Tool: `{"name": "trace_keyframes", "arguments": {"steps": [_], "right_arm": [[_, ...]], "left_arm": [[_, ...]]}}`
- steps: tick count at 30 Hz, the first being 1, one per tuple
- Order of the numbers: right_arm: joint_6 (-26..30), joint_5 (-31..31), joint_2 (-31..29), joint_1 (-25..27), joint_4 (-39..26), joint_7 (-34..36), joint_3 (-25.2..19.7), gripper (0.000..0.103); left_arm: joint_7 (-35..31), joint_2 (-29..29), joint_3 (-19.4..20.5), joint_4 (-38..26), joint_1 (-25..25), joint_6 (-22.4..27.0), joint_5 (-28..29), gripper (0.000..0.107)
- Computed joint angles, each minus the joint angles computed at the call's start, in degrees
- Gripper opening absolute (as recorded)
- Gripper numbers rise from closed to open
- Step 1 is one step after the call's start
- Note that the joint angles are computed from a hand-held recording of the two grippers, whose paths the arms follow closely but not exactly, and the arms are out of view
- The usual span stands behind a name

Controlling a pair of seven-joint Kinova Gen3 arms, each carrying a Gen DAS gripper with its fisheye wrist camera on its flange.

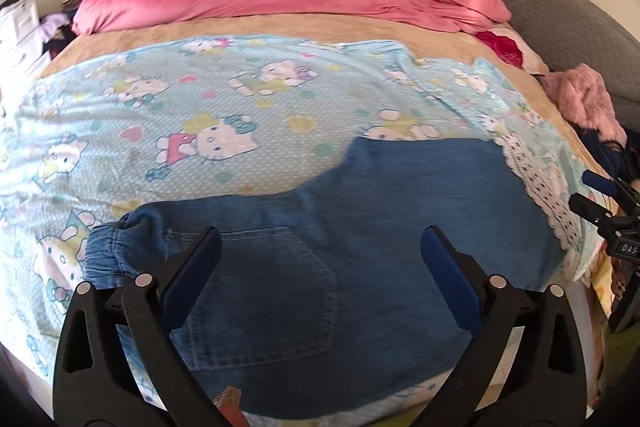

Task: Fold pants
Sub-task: 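Release the pants and smooth them flat with both grippers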

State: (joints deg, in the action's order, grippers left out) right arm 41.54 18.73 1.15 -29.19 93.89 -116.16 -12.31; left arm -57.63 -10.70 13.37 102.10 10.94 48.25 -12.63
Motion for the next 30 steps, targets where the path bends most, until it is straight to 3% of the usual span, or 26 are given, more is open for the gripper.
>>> {"name": "trace_keyframes", "arguments": {"steps": [9, 17, 19, 22, 25, 27, 30], "right_arm": [[0.16, 0.84, -0.77, -1.25, 1.36, -2.79, -1.27, 0.095], [0.53, 1.75, -1.28, -2.09, 2.67, -4.76, -2.02, 0.095], [1.07, 1.82, -1.03, -2.07, 3.06, -5.44, -1.97, 0.095], [3.95, 1.19, 0.2, -1.92, 3.03, -6.37, -1.41, 0.095], [7.62, 1.02, 1.59, -1.69, 3.01, -7.9, -0.48, 0.095], [7.43, -0.63, 1.98, -0.68, 4.11, -7.21, 0.09, 0.095], [5.85, 2.67, 1.77, -1.85, 6.17, -8.91, 0.03, 0.095]], "left_arm": [[0.89, 0.91, 2.67, -0.71, 2.61, 0.79, -1.48, 0.093], [-0.63, 3.33, 2.48, -0.27, 5.74, 0.56, 0.19, 0.093], [-1.21, 5.73, 2.92, -1.31, 6.49, 2.92, 0.11, 0.093], [-2.91, 9.77, 1.27, -2.36, 8.26, 7.23, 1.18, 0.093], [-3.3, 10.45, 0.41, -1.69, 9.83, 7.22, 0.11, 0.093], [-3.57, 10.4, -0.11, -1.66, 10.33, 7.11, 0.35, 0.094], [-4.4, 10.02, -0.8, -1.19, 10.35, 6.42, 1.23, 0.094]]}}
